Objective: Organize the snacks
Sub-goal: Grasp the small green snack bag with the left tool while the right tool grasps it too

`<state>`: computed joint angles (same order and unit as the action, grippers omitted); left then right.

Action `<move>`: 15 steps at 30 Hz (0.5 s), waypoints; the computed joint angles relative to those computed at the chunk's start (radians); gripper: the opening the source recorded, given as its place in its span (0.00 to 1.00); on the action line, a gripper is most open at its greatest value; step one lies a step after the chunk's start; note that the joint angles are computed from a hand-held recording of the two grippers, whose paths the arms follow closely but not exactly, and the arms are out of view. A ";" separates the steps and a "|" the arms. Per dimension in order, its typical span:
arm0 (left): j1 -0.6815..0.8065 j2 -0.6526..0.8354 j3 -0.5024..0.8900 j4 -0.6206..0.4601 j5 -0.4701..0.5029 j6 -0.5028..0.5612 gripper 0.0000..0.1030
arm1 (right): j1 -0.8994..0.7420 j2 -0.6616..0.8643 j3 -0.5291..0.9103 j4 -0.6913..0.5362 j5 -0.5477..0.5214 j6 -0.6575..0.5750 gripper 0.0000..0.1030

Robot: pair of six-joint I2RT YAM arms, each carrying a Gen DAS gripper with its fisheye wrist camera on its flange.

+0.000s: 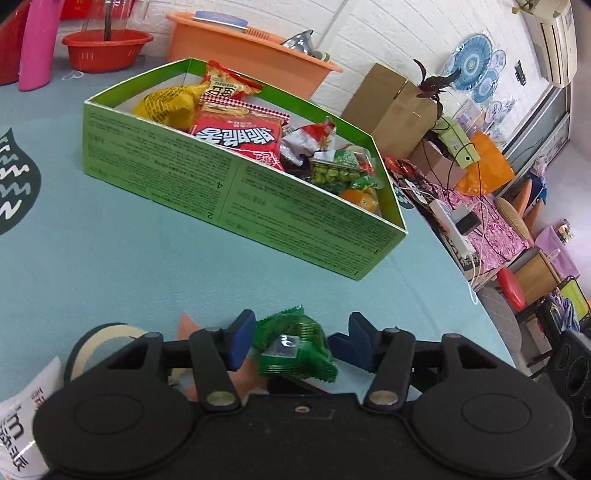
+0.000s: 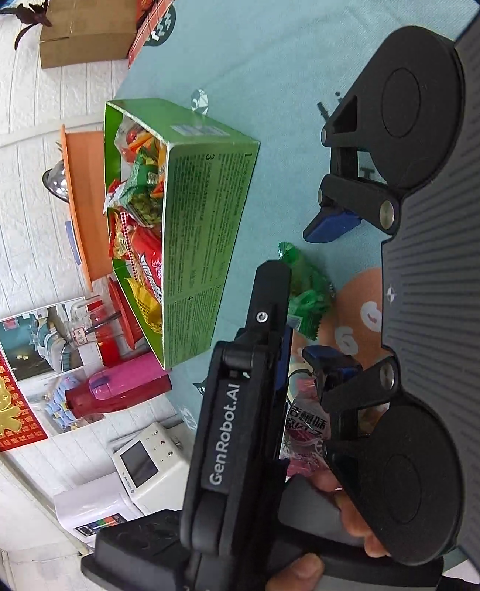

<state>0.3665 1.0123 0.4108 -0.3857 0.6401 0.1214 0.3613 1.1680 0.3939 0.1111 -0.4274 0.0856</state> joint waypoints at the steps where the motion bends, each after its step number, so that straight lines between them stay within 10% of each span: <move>1: -0.005 0.002 0.000 0.002 -0.006 0.001 0.79 | 0.010 0.007 0.006 0.002 0.010 0.002 0.95; 6: -0.039 -0.006 -0.026 0.036 -0.054 0.006 0.74 | 0.032 0.031 0.012 0.026 0.038 0.009 0.81; 10: -0.035 -0.034 -0.039 0.031 -0.043 0.001 0.71 | 0.040 0.027 0.004 0.035 0.083 -0.003 0.46; 15: -0.031 -0.114 -0.047 0.009 -0.017 -0.023 0.70 | 0.017 -0.015 -0.003 0.021 0.061 -0.006 0.42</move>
<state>0.3356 0.8982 0.3641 -0.3763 0.6229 0.0985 0.3784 1.1534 0.3908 0.1320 -0.3666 0.0799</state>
